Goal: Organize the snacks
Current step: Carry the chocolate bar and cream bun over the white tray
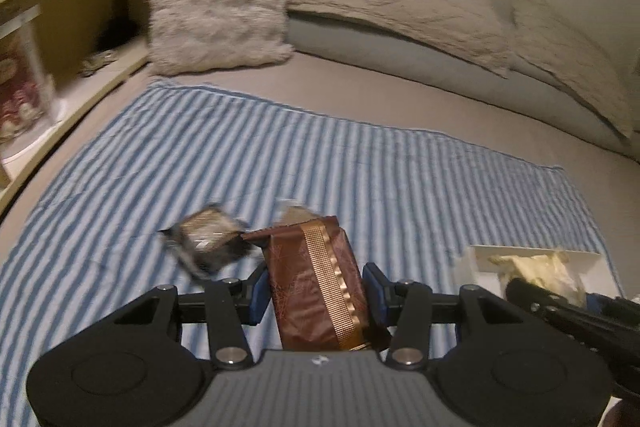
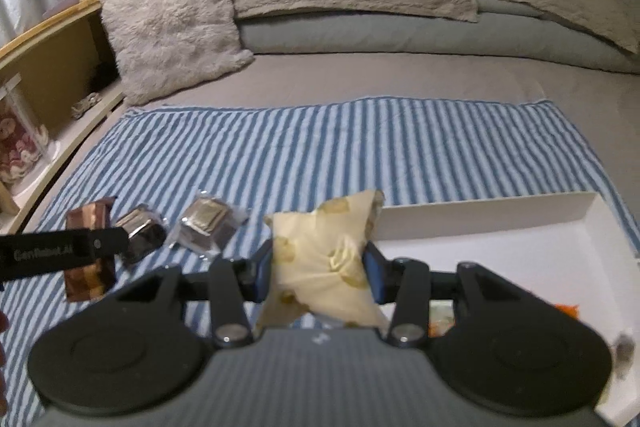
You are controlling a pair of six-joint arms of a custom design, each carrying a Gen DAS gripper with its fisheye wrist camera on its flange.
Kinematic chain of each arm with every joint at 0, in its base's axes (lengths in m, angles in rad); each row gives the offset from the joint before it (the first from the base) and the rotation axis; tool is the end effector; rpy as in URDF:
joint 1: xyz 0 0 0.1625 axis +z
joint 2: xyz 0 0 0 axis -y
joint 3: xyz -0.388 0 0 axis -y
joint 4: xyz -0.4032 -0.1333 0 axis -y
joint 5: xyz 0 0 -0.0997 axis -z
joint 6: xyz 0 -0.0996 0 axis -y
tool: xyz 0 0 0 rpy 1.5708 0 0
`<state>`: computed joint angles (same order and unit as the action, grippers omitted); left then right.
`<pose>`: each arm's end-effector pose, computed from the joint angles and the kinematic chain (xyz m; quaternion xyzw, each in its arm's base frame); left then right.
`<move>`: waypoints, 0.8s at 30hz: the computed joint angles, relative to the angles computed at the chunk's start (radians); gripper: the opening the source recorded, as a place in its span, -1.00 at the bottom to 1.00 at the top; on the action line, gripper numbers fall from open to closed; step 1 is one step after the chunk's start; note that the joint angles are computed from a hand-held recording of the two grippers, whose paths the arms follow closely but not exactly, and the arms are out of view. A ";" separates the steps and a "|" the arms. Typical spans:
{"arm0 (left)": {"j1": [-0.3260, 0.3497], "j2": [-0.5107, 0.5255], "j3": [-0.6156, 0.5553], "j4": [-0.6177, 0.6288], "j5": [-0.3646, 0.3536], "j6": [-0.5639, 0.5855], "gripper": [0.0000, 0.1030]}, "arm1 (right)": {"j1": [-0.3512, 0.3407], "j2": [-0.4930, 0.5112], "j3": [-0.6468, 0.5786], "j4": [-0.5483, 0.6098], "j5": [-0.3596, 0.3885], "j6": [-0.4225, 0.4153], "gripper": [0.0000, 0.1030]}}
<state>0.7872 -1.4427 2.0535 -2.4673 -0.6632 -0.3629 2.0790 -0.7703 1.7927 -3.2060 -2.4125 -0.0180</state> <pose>-0.1978 -0.4986 0.2853 0.1247 0.8831 -0.3428 0.2952 0.3476 -0.5028 0.0917 0.1073 -0.8723 0.3616 0.3111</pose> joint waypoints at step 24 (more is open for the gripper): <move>-0.057 0.257 -0.056 -0.154 -0.234 -0.015 -0.04 | -0.103 -0.230 0.239 -0.155 -0.078 -0.088 -0.01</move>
